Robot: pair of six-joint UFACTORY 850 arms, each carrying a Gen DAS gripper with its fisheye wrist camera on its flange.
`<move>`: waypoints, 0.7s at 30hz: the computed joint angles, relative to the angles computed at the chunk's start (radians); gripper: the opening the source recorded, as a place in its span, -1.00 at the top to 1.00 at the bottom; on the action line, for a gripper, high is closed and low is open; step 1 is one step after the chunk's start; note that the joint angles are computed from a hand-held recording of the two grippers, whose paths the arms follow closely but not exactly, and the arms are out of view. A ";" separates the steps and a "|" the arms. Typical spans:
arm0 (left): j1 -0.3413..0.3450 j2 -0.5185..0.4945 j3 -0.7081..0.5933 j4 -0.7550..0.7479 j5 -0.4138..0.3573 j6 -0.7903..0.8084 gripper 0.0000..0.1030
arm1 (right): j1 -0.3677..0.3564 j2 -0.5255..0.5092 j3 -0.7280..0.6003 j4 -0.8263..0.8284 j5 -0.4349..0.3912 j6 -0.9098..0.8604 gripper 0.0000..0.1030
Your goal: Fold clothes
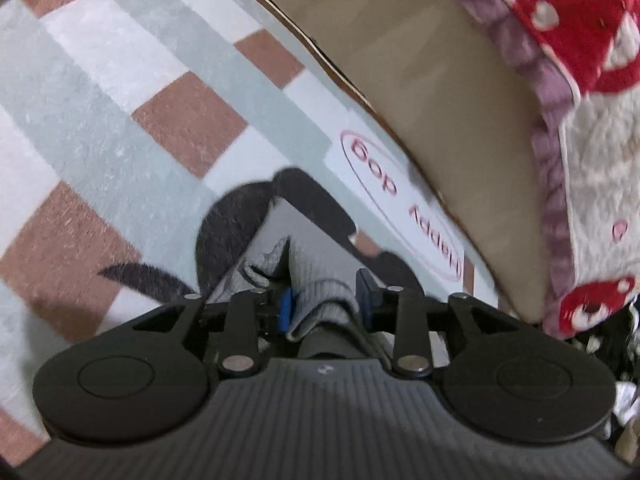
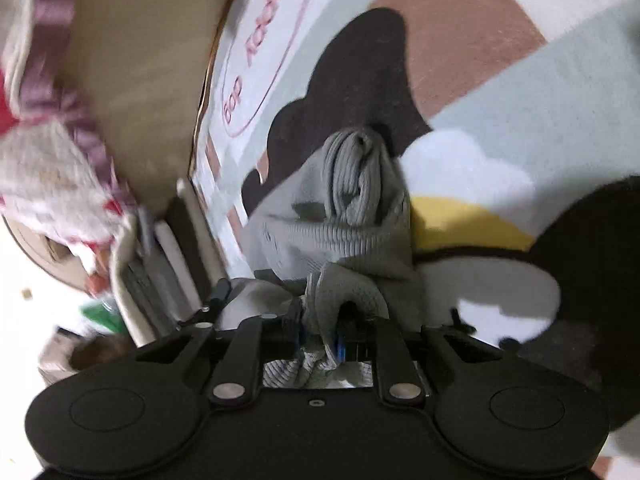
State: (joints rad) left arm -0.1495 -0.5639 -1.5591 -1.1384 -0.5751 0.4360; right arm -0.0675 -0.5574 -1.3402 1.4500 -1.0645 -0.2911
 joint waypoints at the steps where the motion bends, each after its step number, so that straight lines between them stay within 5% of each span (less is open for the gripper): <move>1: 0.007 0.001 0.021 -0.074 -0.002 0.067 0.31 | -0.003 0.003 0.017 0.037 -0.010 -0.022 0.30; 4: 0.043 0.035 0.106 -0.269 0.007 0.283 0.20 | -0.015 0.045 0.094 0.136 -0.049 -0.135 -0.18; 7: 0.094 0.092 0.212 -0.553 -0.013 0.524 -0.02 | -0.025 0.136 0.182 0.193 -0.013 -0.314 -0.21; 10: 0.132 0.170 0.322 -0.739 -0.080 0.734 -0.02 | -0.011 0.270 0.277 0.229 0.097 -0.601 -0.22; 14: 0.092 0.297 0.417 -0.581 0.055 0.930 -0.02 | 0.088 0.445 0.384 0.248 0.420 -1.020 -0.22; 17: 0.032 0.339 0.424 -0.327 0.136 0.916 -0.02 | 0.215 0.491 0.398 0.179 0.711 -1.333 -0.21; 19: 0.008 0.339 0.416 -0.271 0.108 0.932 -0.02 | 0.284 0.490 0.401 0.176 0.866 -1.543 -0.21; 21: -0.020 0.332 0.406 -0.236 0.088 0.957 -0.02 | 0.304 0.483 0.406 0.261 0.917 -1.752 -0.22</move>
State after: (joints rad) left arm -0.1699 -0.2322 -1.1534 -1.3745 -0.4870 1.3932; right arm 0.2361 -0.0743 -0.9337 1.7112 -0.1477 -2.0432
